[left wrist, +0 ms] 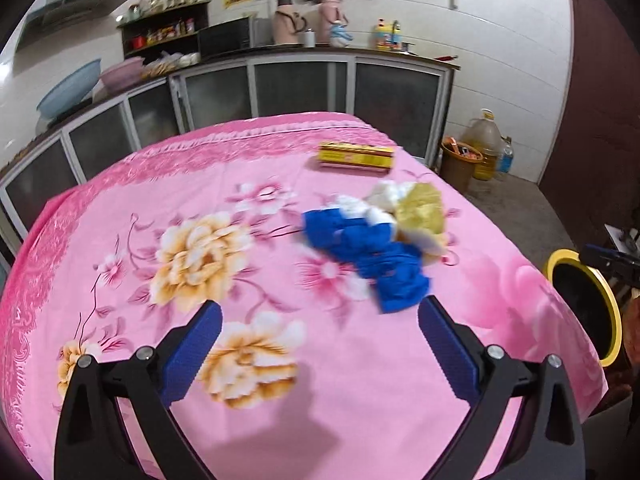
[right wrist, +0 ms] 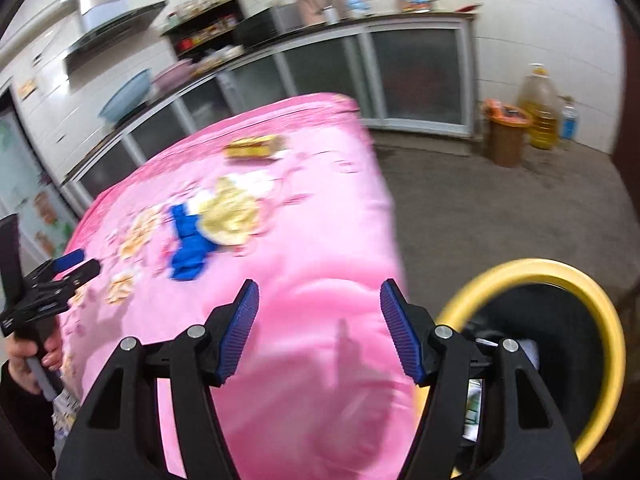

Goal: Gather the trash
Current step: 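Move both open tools back over the trash on the pink table, then grasp the blue gloves with the left tool while the right tool grasps the yellow plastic bag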

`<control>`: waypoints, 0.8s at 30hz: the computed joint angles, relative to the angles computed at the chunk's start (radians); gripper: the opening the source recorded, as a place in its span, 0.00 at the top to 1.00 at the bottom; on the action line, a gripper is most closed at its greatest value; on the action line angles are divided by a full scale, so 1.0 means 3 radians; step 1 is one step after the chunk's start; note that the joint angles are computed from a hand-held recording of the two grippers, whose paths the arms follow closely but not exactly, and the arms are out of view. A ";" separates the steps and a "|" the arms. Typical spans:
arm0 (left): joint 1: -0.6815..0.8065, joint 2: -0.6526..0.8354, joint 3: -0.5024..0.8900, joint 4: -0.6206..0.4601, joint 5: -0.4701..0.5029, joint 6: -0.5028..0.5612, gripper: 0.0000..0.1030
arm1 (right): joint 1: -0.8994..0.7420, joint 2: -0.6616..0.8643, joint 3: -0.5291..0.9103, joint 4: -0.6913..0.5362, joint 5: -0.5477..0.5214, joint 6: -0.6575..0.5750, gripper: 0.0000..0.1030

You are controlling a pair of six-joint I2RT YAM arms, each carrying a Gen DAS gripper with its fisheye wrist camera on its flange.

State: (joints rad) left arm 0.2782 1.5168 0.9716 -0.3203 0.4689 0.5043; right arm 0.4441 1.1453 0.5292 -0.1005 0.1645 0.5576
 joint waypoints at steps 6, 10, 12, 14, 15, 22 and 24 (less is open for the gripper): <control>0.0077 0.0415 0.0322 -0.0029 0.0100 -0.0029 0.08 | 0.0141 0.0851 0.0610 0.0196 -0.0129 -0.0098 0.41; -0.0060 0.0606 0.0416 0.0036 0.0019 -0.0062 0.08 | 0.0177 0.1208 0.0945 0.0196 -0.0130 -0.0180 0.41; -0.0106 0.0691 0.0493 0.0047 0.0004 -0.0083 0.08 | 0.0188 0.1338 0.1060 0.0210 -0.0126 -0.0208 0.41; -0.0150 0.0806 0.0619 0.0036 0.0025 -0.0110 0.08 | 0.0192 0.1465 0.1192 0.0198 -0.0127 -0.0256 0.41; -0.0168 0.0856 0.0673 0.0026 0.0025 -0.0116 0.08 | 0.0197 0.1543 0.1277 0.0183 -0.0112 -0.0284 0.41; -0.0320 0.1324 0.1185 -0.0173 0.0056 -0.0224 0.08 | 0.0128 0.1905 0.1632 0.0119 -0.0161 -0.0365 0.42; -0.0341 0.1405 0.1272 -0.0219 0.0126 -0.0146 0.08 | 0.0100 0.1990 0.1716 0.0095 -0.0173 -0.0378 0.42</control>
State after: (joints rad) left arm 0.1759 1.9383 1.3533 -0.3860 0.5066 0.4606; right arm 0.4741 1.7423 1.0439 -0.0721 0.1127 0.4443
